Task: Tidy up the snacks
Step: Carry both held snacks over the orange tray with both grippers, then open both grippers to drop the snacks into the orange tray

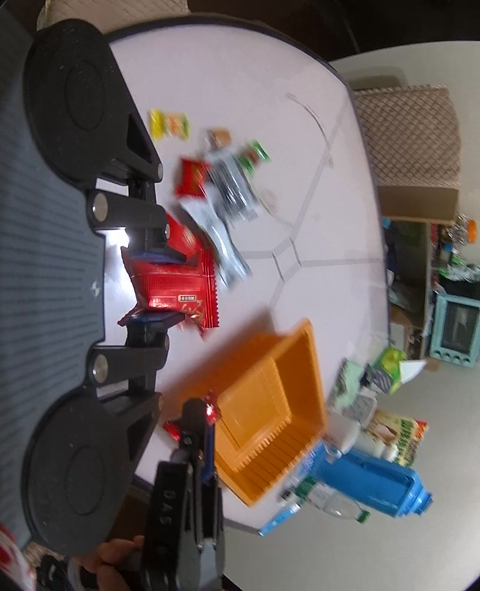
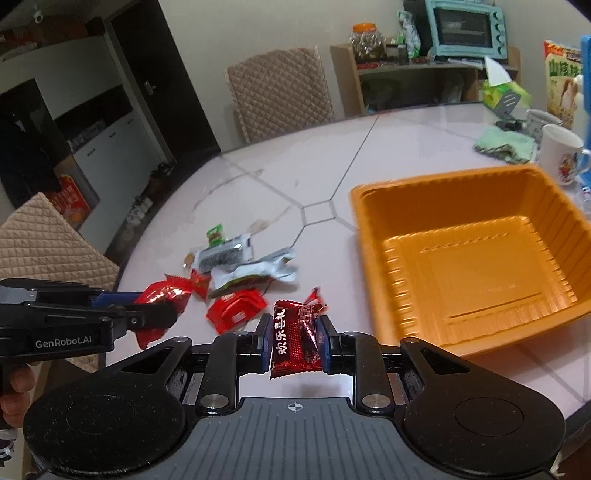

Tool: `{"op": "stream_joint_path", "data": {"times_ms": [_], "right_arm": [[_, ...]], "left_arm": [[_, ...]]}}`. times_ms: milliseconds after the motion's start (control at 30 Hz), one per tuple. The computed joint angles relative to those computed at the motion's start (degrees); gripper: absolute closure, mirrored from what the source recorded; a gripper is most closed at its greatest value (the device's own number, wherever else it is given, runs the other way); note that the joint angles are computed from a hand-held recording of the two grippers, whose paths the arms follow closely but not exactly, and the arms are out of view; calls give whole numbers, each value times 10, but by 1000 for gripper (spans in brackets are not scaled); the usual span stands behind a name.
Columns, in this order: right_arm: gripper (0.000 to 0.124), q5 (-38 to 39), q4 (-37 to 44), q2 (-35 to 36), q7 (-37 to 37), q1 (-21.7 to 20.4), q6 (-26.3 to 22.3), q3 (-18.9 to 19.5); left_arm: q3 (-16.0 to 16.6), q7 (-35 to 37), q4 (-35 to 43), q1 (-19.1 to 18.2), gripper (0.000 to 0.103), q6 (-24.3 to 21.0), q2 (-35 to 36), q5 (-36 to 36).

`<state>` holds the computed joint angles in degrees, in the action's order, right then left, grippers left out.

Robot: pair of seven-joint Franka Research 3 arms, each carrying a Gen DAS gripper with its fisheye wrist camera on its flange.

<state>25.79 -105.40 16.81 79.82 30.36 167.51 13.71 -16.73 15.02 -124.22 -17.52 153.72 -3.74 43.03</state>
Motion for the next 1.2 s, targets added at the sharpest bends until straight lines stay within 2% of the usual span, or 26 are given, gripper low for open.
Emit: {"op": "stream_joint_path", "data": {"times_ms": [100, 200, 567, 767, 900, 1200], "right_arm": [[99, 35, -17, -19, -42, -29, 5, 13], [99, 58, -30, -36, -75, -46, 7, 9], [99, 124, -12, -36, -169, -105, -31, -17], [99, 138, 43, 8, -204, -127, -69, -23], [99, 121, 83, 44, -206, -131, -95, -29], [99, 75, 158, 111, -192, -136, -148, -36]], "left_arm": [[-9, -23, 62, -12, 80, -19, 44, 34], [-4, -33, 131, -38, 80, -34, 97, 55], [51, 25, 366, -133, 80, -94, 276, 32], [77, 55, 476, -164, 80, -138, 355, -9], [91, 75, 545, -180, 80, -175, 402, -34], [108, 93, 653, -192, 80, -231, 477, -94]]}}
